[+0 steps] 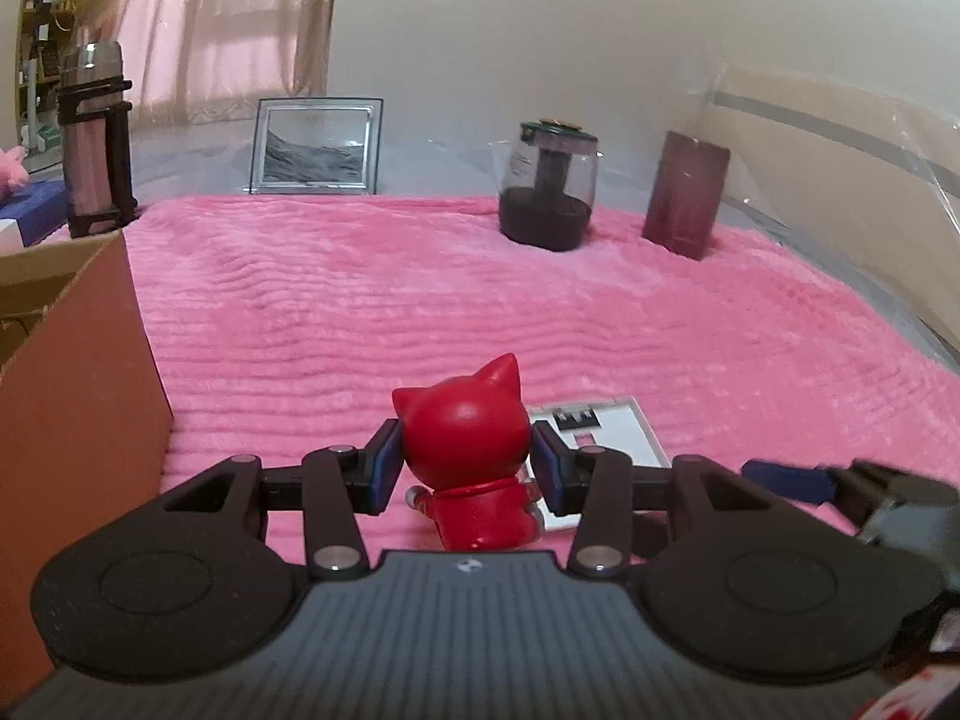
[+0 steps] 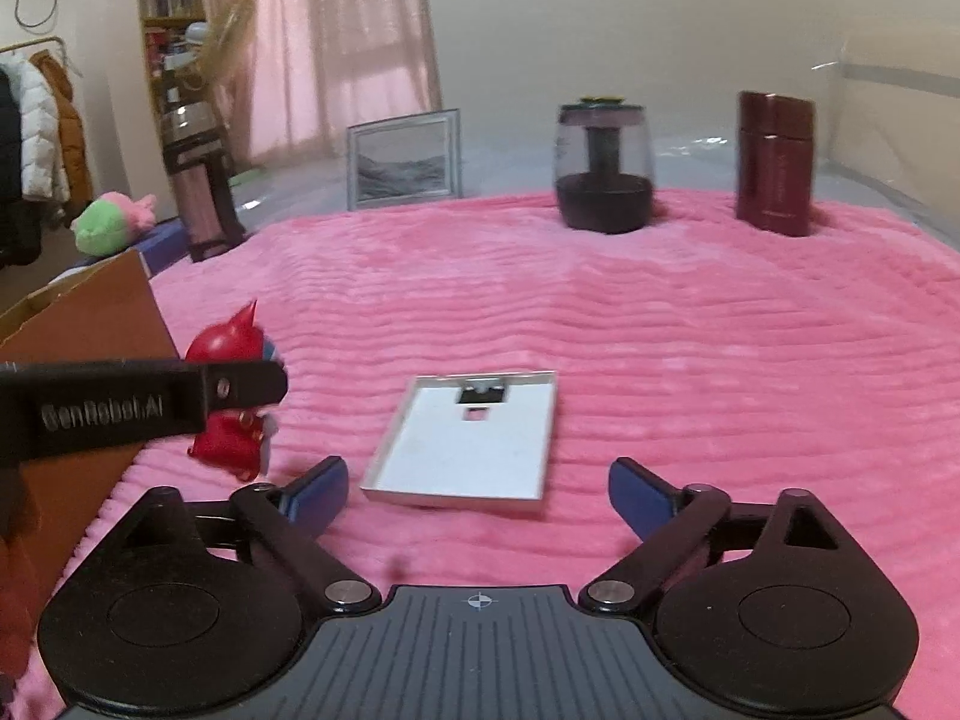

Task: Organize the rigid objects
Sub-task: 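Grasp the white plastic card tray with the right tool and lift it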

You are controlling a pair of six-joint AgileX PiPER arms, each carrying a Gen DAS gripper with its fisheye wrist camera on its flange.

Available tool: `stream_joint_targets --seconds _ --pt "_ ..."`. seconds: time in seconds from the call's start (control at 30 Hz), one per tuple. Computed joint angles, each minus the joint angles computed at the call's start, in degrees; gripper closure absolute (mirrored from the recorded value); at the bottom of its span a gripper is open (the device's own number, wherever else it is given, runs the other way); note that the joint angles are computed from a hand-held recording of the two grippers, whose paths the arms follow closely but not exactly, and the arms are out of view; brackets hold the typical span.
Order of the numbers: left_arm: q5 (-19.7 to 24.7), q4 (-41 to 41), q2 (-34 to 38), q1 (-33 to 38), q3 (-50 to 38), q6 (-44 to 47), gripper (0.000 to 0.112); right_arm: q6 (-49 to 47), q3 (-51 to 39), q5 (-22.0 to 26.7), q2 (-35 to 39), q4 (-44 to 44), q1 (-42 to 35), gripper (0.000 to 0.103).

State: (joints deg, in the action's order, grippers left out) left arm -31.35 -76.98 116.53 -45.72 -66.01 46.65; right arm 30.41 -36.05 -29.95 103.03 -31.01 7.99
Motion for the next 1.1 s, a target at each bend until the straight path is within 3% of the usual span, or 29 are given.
stream_joint_targets --seconds 0.17,0.4,0.5,0.7,0.97,1.1 --pt "-0.2 1.38 -0.62 1.1 0.09 0.47 0.072 -3.23 -5.09 0.75 5.88 3.42 2.89 0.01" --pt "-0.58 1.02 -0.8 1.33 -0.36 2.47 0.072 -17.82 -12.37 8.54 11.44 20.04 8.01 0.01" --pt "-0.14 0.95 -1.23 1.35 -0.14 2.79 0.072 -14.65 -11.59 8.05 10.63 16.68 6.72 0.017" --pt "1.18 0.37 -2.38 -0.22 0.81 3.6 0.072 -11.03 -1.89 6.56 1.93 12.1 3.18 0.018" --pt "2.39 0.71 -5.79 -7.67 7.14 1.09 0.072 -1.78 20.97 5.88 -17.55 2.73 -4.47 0.018" --pt "2.12 -0.54 -6.49 -11.91 10.21 -0.86 0.072 -6.49 28.49 8.88 -24.69 8.55 -4.28 0.017"
